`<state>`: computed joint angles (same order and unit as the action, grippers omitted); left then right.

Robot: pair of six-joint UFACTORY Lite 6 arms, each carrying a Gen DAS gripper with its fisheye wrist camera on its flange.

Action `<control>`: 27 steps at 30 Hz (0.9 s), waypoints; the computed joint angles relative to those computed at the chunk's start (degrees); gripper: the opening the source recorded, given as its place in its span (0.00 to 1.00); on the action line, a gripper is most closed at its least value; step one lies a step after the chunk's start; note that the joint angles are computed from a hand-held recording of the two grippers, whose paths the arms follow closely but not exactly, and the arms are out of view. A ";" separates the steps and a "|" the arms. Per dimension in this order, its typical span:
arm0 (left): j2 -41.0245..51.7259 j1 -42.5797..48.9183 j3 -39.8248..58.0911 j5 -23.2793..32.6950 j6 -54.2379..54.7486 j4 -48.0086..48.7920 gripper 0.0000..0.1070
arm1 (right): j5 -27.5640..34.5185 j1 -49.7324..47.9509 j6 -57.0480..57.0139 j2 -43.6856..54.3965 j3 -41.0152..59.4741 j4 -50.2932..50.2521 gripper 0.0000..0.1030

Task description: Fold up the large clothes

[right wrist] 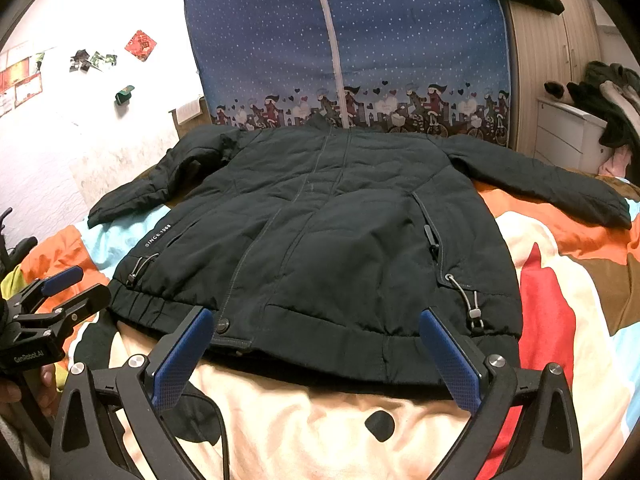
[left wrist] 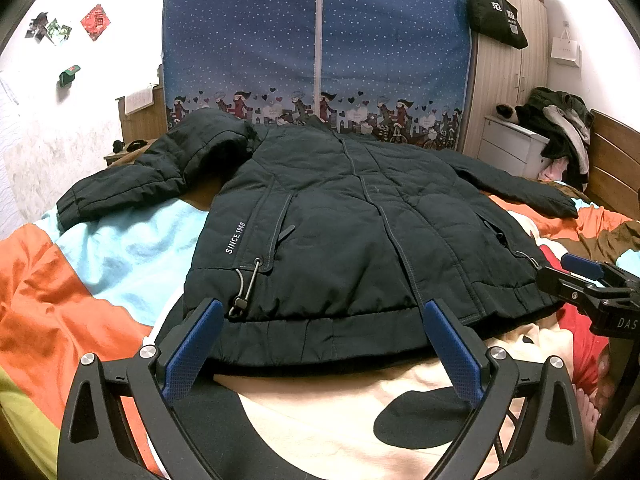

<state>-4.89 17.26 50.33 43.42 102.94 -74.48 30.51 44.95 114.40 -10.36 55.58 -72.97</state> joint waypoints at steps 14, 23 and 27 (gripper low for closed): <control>0.00 -0.01 -0.01 -0.04 -0.02 0.04 0.92 | -3.00 -1.01 -2.31 -0.56 -0.55 0.89 1.00; 0.86 0.08 0.09 -0.26 0.86 -0.49 0.91 | -3.31 -1.12 -2.85 -0.61 -0.61 1.34 1.00; 1.08 0.02 0.13 -0.66 1.02 -0.67 0.92 | -3.21 -1.15 -3.06 -0.57 -0.71 1.42 1.00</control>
